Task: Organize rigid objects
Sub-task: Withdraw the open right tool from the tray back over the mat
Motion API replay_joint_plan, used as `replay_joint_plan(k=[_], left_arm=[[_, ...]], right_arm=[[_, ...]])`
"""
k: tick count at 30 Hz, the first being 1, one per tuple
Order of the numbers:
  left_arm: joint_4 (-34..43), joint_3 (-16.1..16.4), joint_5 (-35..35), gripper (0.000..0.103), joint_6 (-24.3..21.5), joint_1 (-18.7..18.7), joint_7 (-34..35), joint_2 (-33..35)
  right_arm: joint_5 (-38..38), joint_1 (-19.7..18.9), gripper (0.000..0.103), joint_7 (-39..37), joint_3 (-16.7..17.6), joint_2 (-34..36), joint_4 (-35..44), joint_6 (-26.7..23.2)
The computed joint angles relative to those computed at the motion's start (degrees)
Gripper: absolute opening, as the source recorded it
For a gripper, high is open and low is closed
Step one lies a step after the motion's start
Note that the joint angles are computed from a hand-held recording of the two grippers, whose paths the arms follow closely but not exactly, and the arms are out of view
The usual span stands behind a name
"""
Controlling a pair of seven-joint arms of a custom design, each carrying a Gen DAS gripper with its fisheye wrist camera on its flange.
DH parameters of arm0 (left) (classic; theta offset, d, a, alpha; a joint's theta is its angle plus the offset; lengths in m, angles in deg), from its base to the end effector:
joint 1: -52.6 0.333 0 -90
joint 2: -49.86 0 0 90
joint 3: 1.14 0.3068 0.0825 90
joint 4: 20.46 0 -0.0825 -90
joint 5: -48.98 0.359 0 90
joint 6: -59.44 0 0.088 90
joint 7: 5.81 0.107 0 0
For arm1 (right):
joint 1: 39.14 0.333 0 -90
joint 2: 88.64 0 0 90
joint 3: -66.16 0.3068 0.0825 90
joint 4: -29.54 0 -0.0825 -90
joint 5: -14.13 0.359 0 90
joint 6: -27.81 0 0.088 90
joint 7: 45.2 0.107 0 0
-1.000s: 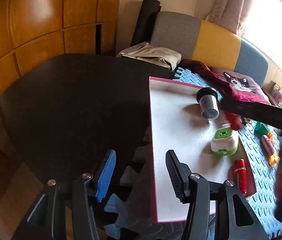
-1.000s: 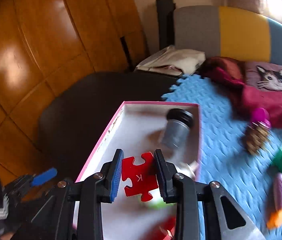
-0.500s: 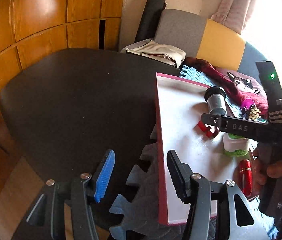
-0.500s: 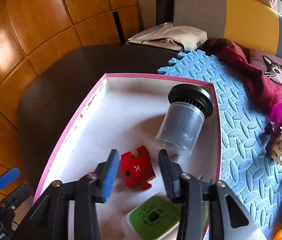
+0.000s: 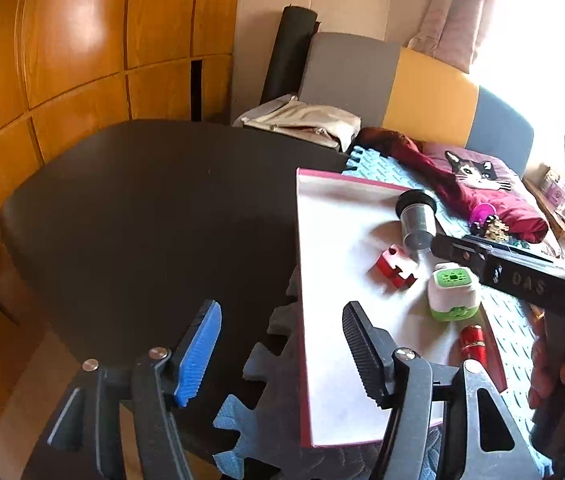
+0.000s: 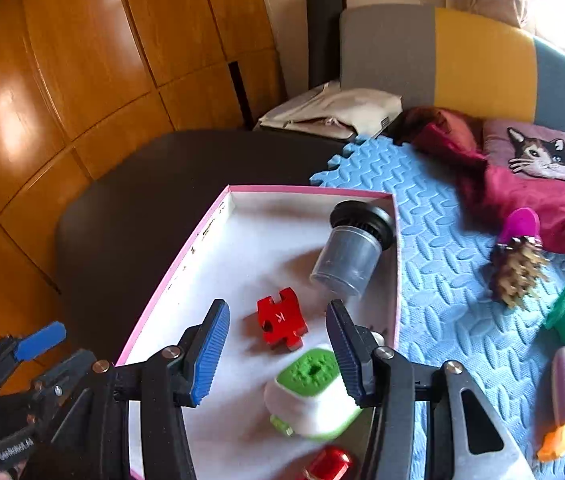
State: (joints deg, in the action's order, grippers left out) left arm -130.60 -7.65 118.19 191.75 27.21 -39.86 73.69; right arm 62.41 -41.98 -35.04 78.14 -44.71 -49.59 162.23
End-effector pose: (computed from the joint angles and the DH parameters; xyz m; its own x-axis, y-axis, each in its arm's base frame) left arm 0.5287 -0.3026 0.2908 0.6387 -0.7614 0.1107 -0.4777 -0.5053 -0.7186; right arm 0.7232 0.0906 0.2966 0.8269 -0.5290 -0.1911 -0.4939 -0.5205 -0.6965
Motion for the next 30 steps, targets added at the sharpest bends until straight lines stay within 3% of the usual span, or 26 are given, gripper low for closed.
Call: replay_joint_plan(k=[6,19,30], left_arm=[[1.6,-0.2,0.2,0.066,-1.1,-0.7,1.8,0.5],[7.3,0.3,-0.8,0.070,-1.8,-2.4,8.0,3.4],[14.4,1.7,-2.5,0.070,-0.9,-3.9,14.7,7.7]], right_arm=[[3.2,-2.6,0.051,-4.5,0.2,-2.3,-3.5,1.9],[5.6,-6.2,0.051,-8.2,-1.2,-1.6,-1.5,3.8],[1.1,-8.4,0.051,-0.6,-2.6,7.9,13.1,8.2]])
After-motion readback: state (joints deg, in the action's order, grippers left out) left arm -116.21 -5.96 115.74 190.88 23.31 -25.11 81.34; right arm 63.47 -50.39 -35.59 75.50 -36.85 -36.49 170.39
